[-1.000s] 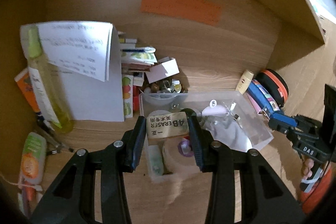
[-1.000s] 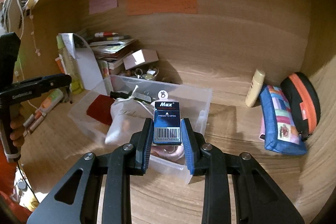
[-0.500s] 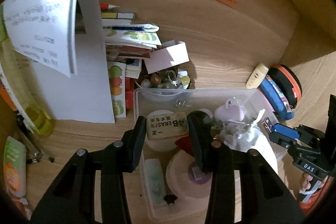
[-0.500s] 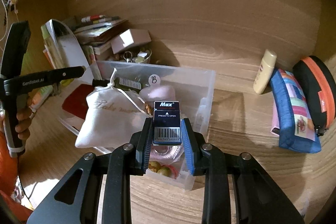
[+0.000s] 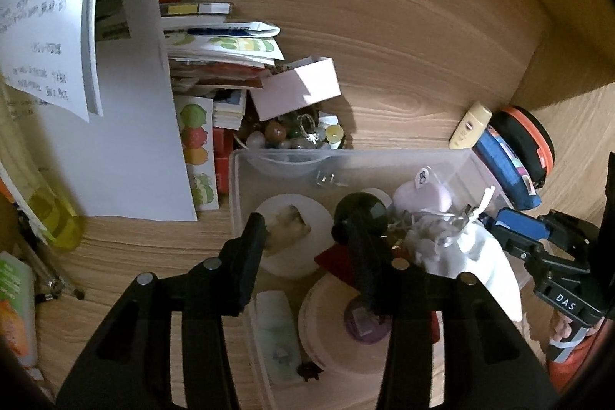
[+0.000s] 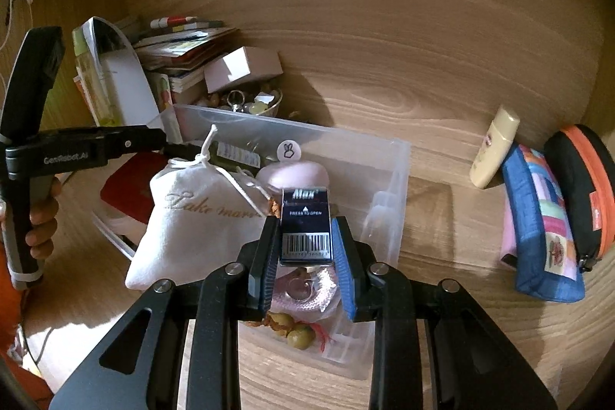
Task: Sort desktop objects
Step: 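Open both grippers to drop the eraser and Max box into the box, then withdraw both grippers from the box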
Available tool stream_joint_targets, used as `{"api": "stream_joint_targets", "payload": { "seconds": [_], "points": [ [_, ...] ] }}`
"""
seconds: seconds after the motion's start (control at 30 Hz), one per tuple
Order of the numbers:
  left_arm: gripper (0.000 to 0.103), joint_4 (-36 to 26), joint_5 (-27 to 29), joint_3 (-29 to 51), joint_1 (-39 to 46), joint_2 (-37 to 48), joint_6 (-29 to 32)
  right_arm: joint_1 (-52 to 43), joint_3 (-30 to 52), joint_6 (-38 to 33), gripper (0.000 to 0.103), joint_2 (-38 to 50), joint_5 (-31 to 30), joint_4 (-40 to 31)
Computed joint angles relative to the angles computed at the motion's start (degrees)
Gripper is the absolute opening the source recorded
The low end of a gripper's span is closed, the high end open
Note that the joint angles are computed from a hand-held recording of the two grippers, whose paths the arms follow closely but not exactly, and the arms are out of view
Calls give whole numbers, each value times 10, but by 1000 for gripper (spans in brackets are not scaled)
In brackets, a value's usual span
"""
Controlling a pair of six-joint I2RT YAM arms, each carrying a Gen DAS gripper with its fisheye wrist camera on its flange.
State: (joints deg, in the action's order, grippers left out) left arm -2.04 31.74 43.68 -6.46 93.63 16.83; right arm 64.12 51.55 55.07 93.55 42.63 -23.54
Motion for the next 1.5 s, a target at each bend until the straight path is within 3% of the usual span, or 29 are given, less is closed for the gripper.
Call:
{"api": "stream_joint_targets", "payload": {
  "seconds": [0.17,0.4,0.5,0.7,0.83,1.13,1.5],
  "points": [
    [57,11,-4,-23,-7,-23,6,8,11,14,27,5,13,-21],
    [63,17,-8,-55,-7,-76,13,36,36,55,50,2,58,-82],
    [73,16,-22,-68,-9,-102,10,50,42,79,66,-3,75,-106],
    [86,-39,-8,-72,10,-141,19,86,69,140,81,0,111,-173],
    [88,-48,-9,-98,21,-186,32,111,103,199,85,20,133,-239],
    [92,-48,-41,-208,24,-376,56,165,182,308,95,84,176,-346],
    [95,-121,21,-241,92,-498,69,215,233,412,98,123,192,-434]
  ]
}}
